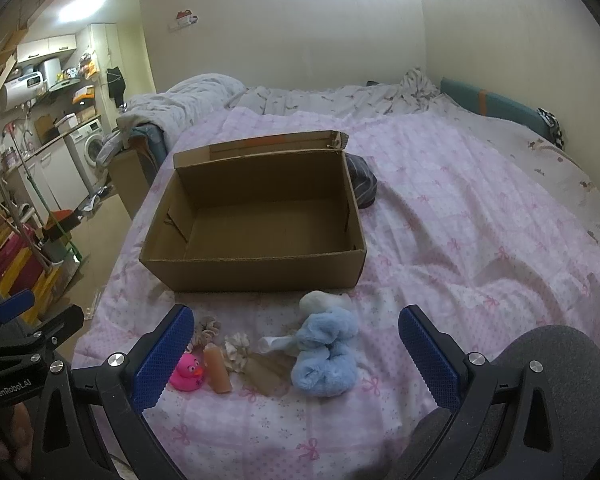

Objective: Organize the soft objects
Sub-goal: 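Grasp the clear labeled bag with the left gripper while the right gripper grasps the blue plush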

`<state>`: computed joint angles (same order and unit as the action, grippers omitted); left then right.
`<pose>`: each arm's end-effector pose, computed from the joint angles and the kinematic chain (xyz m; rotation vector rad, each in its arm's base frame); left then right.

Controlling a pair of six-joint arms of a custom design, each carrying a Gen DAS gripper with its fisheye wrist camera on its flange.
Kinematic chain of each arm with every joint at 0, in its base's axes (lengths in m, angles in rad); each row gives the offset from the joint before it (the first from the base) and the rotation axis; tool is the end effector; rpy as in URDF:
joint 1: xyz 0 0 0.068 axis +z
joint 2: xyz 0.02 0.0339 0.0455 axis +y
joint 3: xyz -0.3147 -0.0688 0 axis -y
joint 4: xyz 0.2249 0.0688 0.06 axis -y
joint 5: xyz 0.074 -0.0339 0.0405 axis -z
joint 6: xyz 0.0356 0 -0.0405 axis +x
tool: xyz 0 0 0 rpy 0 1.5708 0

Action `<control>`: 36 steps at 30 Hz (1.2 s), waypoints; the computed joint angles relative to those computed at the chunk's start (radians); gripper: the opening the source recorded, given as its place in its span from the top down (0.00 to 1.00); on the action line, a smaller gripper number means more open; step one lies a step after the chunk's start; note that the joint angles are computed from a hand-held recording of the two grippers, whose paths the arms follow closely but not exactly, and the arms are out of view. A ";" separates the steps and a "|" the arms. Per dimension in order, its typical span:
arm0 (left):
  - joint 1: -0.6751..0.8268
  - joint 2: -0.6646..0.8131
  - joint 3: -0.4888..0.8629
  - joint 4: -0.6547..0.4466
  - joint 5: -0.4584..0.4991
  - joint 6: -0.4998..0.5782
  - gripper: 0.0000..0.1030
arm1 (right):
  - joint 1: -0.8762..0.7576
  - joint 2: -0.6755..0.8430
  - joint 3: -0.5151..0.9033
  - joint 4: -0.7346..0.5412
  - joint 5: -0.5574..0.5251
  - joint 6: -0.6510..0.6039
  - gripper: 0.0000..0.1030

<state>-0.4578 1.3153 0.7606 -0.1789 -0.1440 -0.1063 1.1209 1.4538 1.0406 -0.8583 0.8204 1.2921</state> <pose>0.2215 -0.1034 0.2774 0.3291 2.2746 -0.1253 0.1288 0.2069 0.2968 0.3432 2.2547 -0.0320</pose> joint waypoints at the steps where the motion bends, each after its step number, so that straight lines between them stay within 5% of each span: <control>1: 0.003 0.000 0.000 0.000 0.002 0.002 0.00 | 0.000 0.001 0.000 -0.001 -0.001 0.001 0.00; 10: 0.007 0.097 0.165 -0.140 -0.008 -0.014 0.00 | -0.067 -0.044 0.008 0.047 -0.092 -0.108 0.00; 14: 0.063 0.183 0.301 -0.258 0.083 -0.013 0.00 | -0.175 -0.101 0.009 0.100 -0.199 -0.203 0.00; 23: 0.139 0.445 0.602 -0.505 0.124 -0.004 0.00 | -0.465 -0.074 0.020 0.141 -0.557 -0.410 0.00; 27: 0.157 0.582 0.689 -0.601 0.171 -0.021 0.00 | -0.503 -0.038 -0.013 0.178 -0.600 -0.429 0.00; 33: 0.119 0.738 0.727 -0.592 0.168 0.004 0.00 | -0.523 0.015 -0.102 0.278 -0.664 -0.401 0.00; 36: 0.105 0.802 0.742 -0.598 0.177 0.001 0.10 | -0.535 0.018 -0.132 0.322 -0.686 -0.389 0.00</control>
